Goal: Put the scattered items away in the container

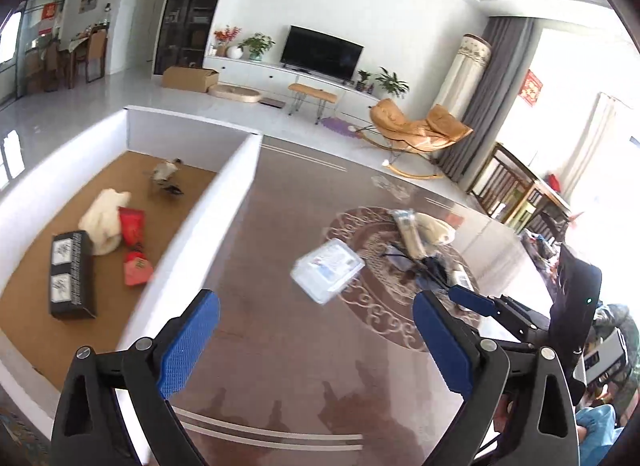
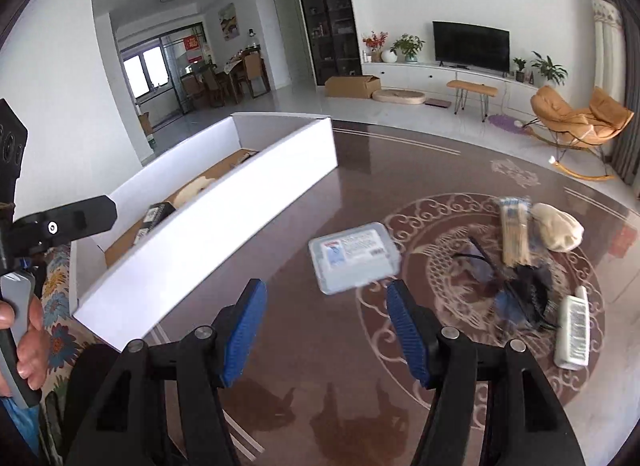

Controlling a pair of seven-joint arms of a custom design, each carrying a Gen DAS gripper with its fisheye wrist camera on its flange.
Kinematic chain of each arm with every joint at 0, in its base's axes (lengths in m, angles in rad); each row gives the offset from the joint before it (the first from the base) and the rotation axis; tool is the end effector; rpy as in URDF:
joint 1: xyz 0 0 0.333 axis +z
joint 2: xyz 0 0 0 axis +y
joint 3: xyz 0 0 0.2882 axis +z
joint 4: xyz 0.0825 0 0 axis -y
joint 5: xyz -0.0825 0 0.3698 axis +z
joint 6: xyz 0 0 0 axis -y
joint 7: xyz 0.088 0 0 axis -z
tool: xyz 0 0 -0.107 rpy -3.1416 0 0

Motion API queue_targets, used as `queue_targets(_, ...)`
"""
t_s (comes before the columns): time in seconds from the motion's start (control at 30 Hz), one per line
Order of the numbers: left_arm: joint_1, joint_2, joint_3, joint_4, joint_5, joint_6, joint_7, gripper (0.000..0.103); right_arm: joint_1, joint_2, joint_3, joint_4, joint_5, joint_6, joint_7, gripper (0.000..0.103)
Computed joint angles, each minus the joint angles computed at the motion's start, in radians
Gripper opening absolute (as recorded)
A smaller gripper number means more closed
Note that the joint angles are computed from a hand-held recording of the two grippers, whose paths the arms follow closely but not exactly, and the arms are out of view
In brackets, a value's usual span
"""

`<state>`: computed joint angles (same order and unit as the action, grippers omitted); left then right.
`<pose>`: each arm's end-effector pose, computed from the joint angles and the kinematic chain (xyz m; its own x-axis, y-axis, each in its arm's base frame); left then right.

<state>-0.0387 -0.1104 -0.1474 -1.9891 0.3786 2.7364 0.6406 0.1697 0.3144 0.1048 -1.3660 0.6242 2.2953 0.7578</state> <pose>0.5526 -0.1223 0.5881 0.2811 -0.9003 0.3322 -0.5595 -0.4350 -0.7055 0.6522 0.1846 0.5919 0.7427 -0.6626 -0.0967 -0.4961 -0.4474 -0.7441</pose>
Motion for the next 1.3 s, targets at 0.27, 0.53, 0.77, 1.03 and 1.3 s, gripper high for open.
queue_targets(0.27,-0.119,0.344,-0.046,0.237,-0.005,-0.018,0.088,0.098,-0.089,-0.099,-0.115,-0.256,-0.142,0.153,0.084,0.065)
queue_targets(0.53,-0.159,0.376,0.009,0.195,0.071,0.052,0.05,0.098,-0.084,-0.11,-0.09,-0.342,-0.143,0.227,0.121,0.065)
queue_targets(0.77,-0.122,0.356,0.001,0.12,-0.018,0.176,0.061,0.098,-0.068,-0.082,-0.081,-0.337,-0.151,0.26,0.16,0.065)
queue_targets(1.03,-0.154,0.38,0.025,0.173,0.035,0.111,0.03,0.1,-0.078,-0.066,-0.075,-0.316,-0.132,0.244,0.164,0.066)
queue_targets(1.3,-0.145,0.382,0.011,0.18,0.02,0.101,0.053,0.103,-0.095,-0.06,-0.067,-0.302,-0.076,0.22,0.141,0.067)
